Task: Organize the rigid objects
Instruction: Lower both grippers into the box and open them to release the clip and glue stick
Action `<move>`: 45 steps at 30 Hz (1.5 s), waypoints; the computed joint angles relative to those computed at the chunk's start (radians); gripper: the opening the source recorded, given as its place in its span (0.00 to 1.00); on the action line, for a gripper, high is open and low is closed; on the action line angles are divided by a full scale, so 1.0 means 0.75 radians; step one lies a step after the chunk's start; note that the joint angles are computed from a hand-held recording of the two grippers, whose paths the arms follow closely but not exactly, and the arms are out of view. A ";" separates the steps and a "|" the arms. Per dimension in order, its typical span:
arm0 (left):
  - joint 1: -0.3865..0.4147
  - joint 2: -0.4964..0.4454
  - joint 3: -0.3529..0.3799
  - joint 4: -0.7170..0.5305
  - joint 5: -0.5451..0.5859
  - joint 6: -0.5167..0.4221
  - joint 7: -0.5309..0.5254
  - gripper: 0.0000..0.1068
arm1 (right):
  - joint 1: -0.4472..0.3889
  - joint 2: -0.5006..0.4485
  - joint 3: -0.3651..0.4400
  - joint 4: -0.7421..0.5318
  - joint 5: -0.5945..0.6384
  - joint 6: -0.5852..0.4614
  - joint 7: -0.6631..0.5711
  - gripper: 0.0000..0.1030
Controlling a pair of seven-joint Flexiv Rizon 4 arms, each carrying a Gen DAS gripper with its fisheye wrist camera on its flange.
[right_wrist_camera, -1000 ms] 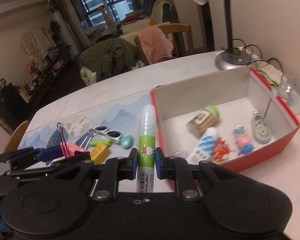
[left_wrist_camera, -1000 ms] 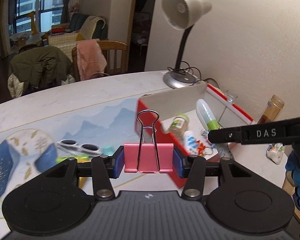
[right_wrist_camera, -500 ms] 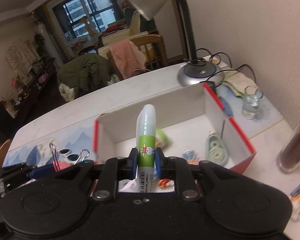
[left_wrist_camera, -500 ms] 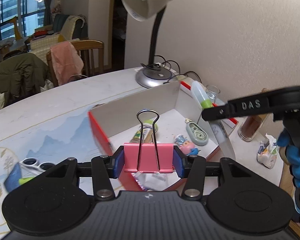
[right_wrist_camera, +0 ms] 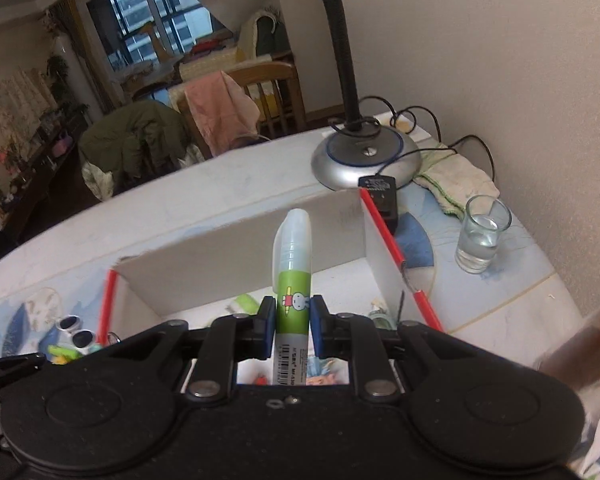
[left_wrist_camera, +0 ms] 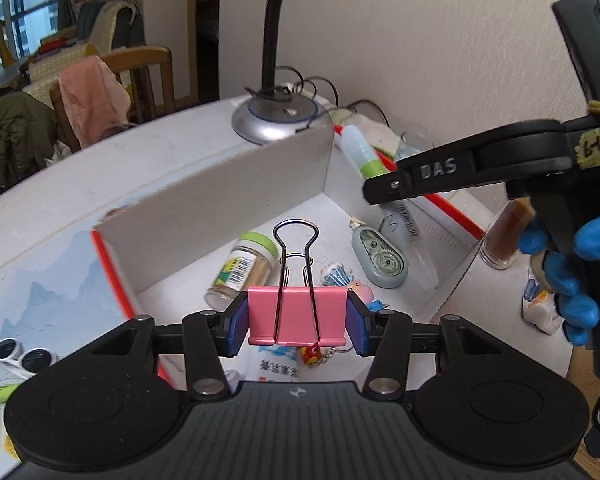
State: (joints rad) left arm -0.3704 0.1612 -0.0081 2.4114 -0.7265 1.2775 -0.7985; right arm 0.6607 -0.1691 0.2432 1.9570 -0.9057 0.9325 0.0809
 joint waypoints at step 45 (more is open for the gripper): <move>0.147 -0.288 -0.119 -0.228 0.276 -0.232 -0.237 0.56 | 0.003 -0.096 -0.011 0.011 0.421 0.086 -0.401 0.39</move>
State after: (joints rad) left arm -0.2603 -0.0550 -0.0972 2.2404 -0.5195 1.1032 -0.9764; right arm 0.6630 -0.2408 0.2351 1.9652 -0.5897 0.9972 -0.2195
